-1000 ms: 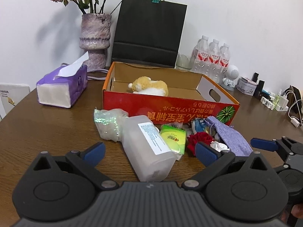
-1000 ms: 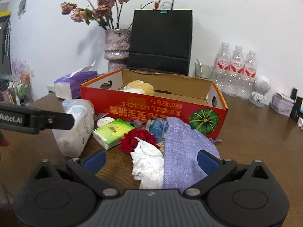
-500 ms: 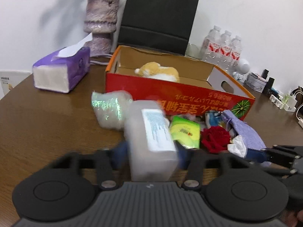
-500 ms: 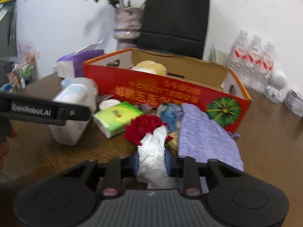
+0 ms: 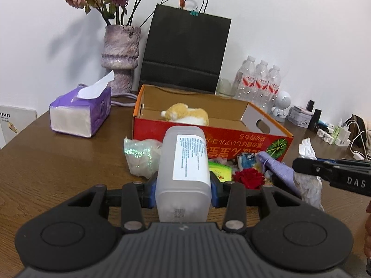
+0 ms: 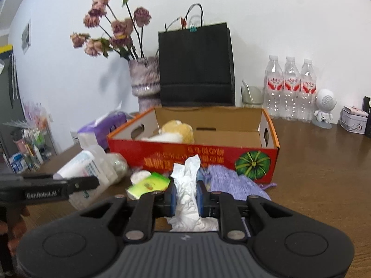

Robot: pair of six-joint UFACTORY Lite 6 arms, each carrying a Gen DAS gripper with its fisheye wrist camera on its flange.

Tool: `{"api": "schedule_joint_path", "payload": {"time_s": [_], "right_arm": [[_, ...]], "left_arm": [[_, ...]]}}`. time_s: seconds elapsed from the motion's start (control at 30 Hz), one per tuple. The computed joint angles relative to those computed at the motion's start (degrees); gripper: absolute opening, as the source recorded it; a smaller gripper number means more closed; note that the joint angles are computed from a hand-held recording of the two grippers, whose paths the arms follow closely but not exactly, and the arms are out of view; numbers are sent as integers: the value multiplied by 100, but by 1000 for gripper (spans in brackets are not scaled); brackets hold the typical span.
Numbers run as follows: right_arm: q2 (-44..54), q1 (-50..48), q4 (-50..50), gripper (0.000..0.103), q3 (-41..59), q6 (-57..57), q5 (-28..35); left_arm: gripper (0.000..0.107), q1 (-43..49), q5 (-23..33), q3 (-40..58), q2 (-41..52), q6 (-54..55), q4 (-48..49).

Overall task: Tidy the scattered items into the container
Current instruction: 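Grasp the white tissue with the right tool while the left tool grasps the white plastic bottle, then lower the tissue into the box with the right tool while the left tool places the bottle in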

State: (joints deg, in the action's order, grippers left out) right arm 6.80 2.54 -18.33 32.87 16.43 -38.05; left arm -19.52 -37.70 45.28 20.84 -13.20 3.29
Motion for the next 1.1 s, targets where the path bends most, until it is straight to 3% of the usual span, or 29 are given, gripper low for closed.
{"api": "schedule_joint_path", "payload": {"time_s": [0.17,0.67,0.87,1.1], "right_arm": [[-176,37,-341,16,85,534,-14],[-45,146,-208,16,992,764,533],[380,-27,-428,16,1678,1103,554],[1474,-20,61,16,3048,824,653]], "left_arm": [[41,-20,1,-32,-133,-143,163],[41,-51,305,616,-194,-199,294],[41,-70,689,1620,307,-317,412],[41,-87,1161,3504,1498,-849,635]]}}
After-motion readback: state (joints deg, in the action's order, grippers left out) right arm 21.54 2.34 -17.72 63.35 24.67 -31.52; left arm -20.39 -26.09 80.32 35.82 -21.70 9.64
